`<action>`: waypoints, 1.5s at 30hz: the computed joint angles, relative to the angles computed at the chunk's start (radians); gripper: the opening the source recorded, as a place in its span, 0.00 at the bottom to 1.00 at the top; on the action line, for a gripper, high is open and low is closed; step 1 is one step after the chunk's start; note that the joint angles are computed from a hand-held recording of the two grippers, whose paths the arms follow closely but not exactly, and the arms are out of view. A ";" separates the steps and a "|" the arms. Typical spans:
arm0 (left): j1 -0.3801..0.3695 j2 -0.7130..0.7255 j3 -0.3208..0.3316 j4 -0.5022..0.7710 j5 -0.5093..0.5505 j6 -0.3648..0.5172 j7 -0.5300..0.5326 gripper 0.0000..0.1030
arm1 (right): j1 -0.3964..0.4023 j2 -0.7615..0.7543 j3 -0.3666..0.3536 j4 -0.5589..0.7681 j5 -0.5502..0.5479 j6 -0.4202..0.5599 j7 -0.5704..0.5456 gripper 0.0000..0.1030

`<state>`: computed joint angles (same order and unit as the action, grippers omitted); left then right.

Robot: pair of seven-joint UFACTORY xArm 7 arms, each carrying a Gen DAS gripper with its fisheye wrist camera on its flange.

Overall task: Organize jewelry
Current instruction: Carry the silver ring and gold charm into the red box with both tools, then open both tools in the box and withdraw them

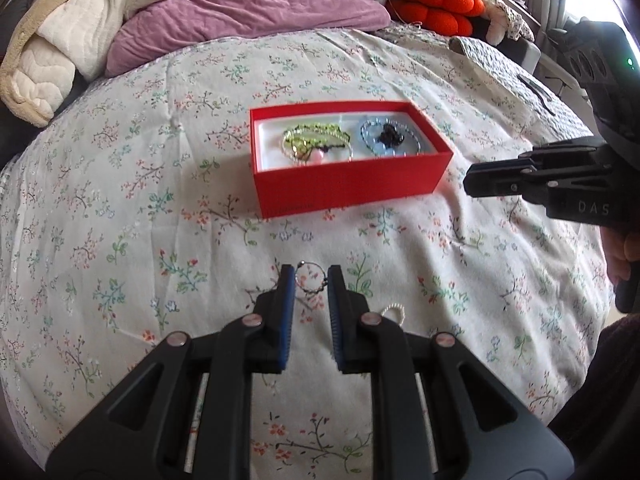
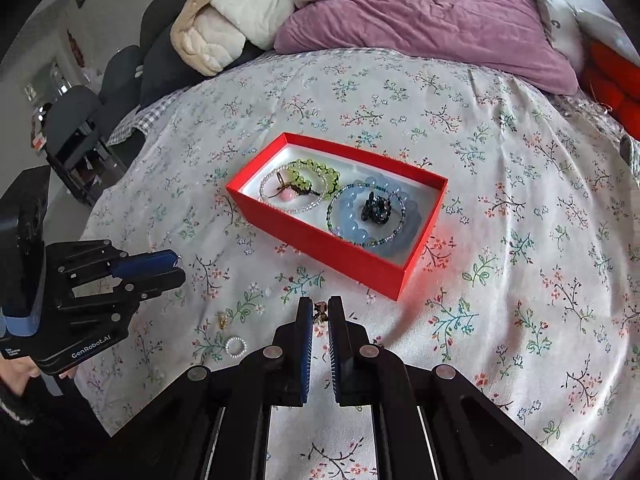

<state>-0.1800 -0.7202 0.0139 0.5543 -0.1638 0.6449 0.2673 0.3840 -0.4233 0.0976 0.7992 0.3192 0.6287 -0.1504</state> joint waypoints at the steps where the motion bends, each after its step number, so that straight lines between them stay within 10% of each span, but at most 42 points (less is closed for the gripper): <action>1: -0.002 0.010 0.000 0.009 -0.005 -0.007 -0.005 0.17 | 0.001 0.003 -0.002 0.007 0.006 -0.006 0.002 0.07; 36: 0.010 0.346 -0.062 0.201 0.012 -0.248 -0.281 0.17 | -0.053 0.212 0.016 0.147 0.011 -0.130 0.166 0.08; 45: 0.029 0.338 -0.080 0.199 0.075 -0.251 -0.323 0.42 | -0.070 0.200 0.012 0.152 -0.009 -0.106 0.206 0.13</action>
<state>-0.1506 -0.3823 -0.0664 0.7532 -0.0888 0.3938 -0.0561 0.3145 -0.2232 0.1093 0.9515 0.3105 0.5231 0.0554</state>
